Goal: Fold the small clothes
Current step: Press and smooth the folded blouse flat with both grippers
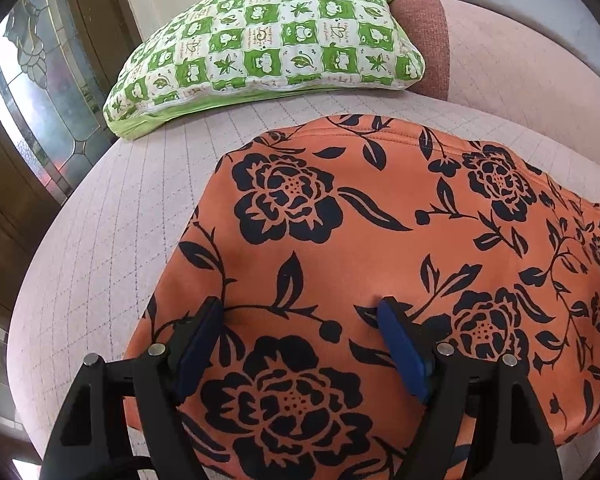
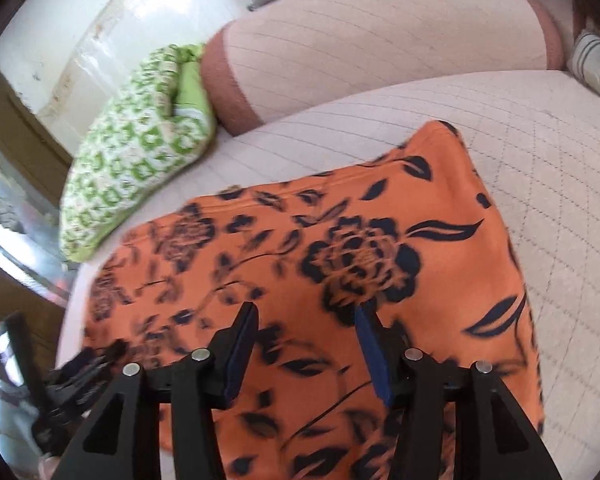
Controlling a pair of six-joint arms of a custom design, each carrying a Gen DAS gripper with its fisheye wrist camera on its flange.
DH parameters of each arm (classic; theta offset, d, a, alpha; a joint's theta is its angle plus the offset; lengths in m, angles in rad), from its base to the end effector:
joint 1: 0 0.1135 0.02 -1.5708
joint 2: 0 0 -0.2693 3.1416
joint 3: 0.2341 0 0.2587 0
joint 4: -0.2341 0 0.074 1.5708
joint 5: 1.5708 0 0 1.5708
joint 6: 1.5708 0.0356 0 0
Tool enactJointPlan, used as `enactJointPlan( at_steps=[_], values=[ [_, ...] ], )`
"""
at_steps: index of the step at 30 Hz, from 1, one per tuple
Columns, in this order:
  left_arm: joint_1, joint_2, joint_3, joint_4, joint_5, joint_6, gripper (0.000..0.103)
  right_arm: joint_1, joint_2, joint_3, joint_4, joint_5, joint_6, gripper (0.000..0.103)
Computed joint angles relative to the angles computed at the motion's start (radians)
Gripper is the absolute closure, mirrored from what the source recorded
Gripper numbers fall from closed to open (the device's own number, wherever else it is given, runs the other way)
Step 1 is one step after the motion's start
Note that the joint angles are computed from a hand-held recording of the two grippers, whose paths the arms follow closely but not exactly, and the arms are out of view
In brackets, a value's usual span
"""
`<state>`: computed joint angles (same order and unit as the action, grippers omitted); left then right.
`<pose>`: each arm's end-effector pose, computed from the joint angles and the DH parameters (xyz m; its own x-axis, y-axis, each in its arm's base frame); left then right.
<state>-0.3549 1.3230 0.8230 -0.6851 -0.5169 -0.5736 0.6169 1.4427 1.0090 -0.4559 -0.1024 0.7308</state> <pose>0.2340 -0.0680 0.2094 -0.7991 -0.2070 -0.5645 -0.3641 0.9137 0.1804 0.2492 0.1812 0.2443 -0.8910 0.1821 -0.4159 -0.0447 0.8764 0.4794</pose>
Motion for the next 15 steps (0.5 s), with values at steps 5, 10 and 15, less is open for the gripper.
enactJointPlan(
  at_steps=[5,10,15],
  values=[
    [-0.024,-0.034,-0.005,-0.031,-0.014,-0.028,0.024,0.097,-0.044,0.027,-0.049,-0.017,0.02,0.049],
    [-0.045,-0.062,-0.022,-0.07,-0.03,-0.054,0.024,0.177,0.002,0.05,-0.088,-0.063,0.039,0.049],
    [-0.033,-0.076,-0.063,-0.067,-0.008,-0.043,0.022,0.237,0.09,0.099,-0.155,-0.018,0.01,0.048]
  ],
)
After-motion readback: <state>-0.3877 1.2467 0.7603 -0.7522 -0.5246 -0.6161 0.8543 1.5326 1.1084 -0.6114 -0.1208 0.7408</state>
